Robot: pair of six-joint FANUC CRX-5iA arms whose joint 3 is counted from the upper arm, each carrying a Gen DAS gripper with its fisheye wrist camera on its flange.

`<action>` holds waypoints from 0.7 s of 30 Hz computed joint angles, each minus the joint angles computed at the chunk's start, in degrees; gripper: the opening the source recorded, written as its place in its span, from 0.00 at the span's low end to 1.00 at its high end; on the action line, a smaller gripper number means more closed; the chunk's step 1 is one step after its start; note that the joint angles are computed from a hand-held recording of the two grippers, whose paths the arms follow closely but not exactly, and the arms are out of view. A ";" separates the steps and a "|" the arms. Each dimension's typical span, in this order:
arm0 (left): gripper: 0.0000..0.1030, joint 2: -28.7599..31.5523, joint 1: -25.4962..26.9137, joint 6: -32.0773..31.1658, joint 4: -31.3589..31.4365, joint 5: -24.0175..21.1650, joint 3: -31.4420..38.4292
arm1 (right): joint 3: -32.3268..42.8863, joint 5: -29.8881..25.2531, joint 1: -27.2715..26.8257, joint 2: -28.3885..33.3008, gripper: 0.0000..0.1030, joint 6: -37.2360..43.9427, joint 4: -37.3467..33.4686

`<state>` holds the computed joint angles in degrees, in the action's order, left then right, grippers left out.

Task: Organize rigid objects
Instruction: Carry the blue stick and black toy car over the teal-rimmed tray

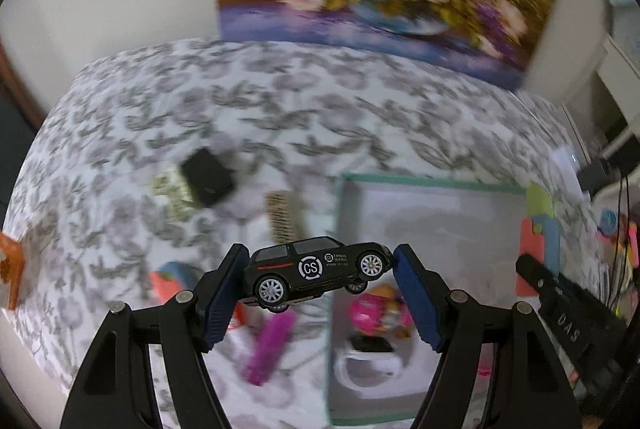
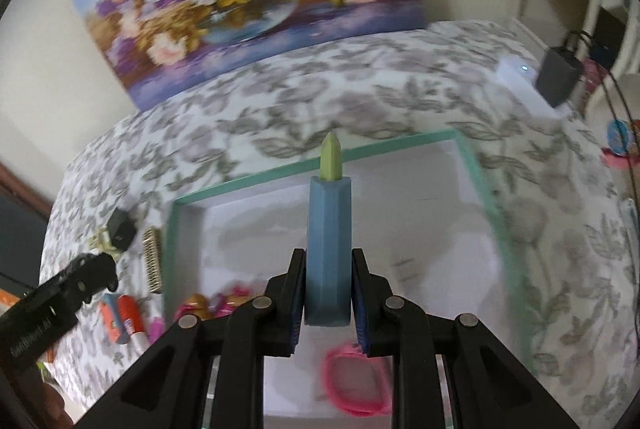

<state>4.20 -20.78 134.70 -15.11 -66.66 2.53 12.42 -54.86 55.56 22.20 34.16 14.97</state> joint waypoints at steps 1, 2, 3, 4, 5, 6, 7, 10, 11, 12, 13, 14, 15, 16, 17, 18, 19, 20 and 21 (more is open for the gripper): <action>0.73 0.67 -0.48 -0.21 -0.01 -0.06 0.59 | -0.71 0.01 -0.42 -0.43 0.22 -0.53 0.34; 0.73 1.45 -1.06 -0.59 -0.05 -0.09 1.27 | -1.25 0.02 -0.75 -0.73 0.22 -0.85 0.52; 0.73 2.16 -1.60 -0.92 -0.11 -0.14 1.88 | -1.87 -0.01 -1.08 -1.11 0.22 -1.31 0.74; 0.73 3.12 -2.24 -1.46 -0.18 -0.24 2.70 | -2.41 -0.02 -1.30 -1.47 0.22 -1.76 0.94; 0.73 3.73 -2.60 -1.93 -0.21 -0.32 3.22 | -2.85 -0.14 -1.57 -1.73 0.22 -2.29 1.21; 0.73 4.62 -3.19 -2.44 -0.39 -0.51 4.00 | -3.24 -0.28 -1.78 -1.95 0.22 -2.72 1.51; 0.73 5.21 -3.59 -2.77 -0.51 -0.67 4.51 | -3.60 -0.45 -1.98 -2.12 0.22 -3.16 1.89; 0.73 6.59 -4.29 -3.59 -0.36 -0.66 5.53 | -3.83 -1.73 -2.43 -1.91 0.22 -3.56 2.48; 0.73 6.91 -4.32 -3.77 -0.31 -0.50 5.73 | -3.76 -2.08 -2.58 -1.73 0.22 -3.44 2.39; 0.73 7.22 -4.42 -3.85 -0.37 -0.40 5.93 | -3.57 -2.46 -2.77 -1.49 0.22 -3.17 2.05; 0.73 7.65 -4.53 -3.89 -0.57 -0.44 6.28 | -3.48 -2.63 -2.90 -1.35 0.22 -2.95 1.74; 0.73 8.19 -4.66 -3.82 -0.89 -0.65 6.74 | -3.25 -2.75 -3.13 -1.09 0.22 -2.58 1.28; 0.73 8.63 -4.73 -3.81 -1.08 -0.84 7.14 | -3.11 -2.82 -3.26 -0.93 0.22 -2.36 1.00; 0.73 9.06 -4.72 -3.86 -1.16 -0.80 7.43 | -3.04 -2.85 -3.34 -0.81 0.22 -2.18 0.80; 0.73 9.36 -4.70 -3.91 -1.15 -0.68 7.62 | -2.99 -2.87 -3.41 -0.70 0.22 -2.01 0.61; 0.73 9.68 -4.61 -3.93 -1.09 -0.55 7.81 | -2.94 -2.95 -3.47 -0.60 0.22 -1.87 0.45; 0.73 10.01 -4.51 -3.92 -1.02 -0.45 8.00 | -2.76 -3.12 -3.54 -0.40 0.22 -1.66 0.20; 0.73 10.31 -4.43 -3.87 -1.05 -0.38 8.19 | -2.53 -3.32 -3.60 -0.17 0.22 -1.49 -0.04; 0.73 10.59 -4.38 -3.78 -1.15 -0.36 8.37 | -2.24 -3.56 -3.69 0.12 0.22 -1.13 -0.37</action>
<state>14.78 -25.16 130.92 -16.26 -67.02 10.90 10.18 -58.42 51.86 22.33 33.03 14.60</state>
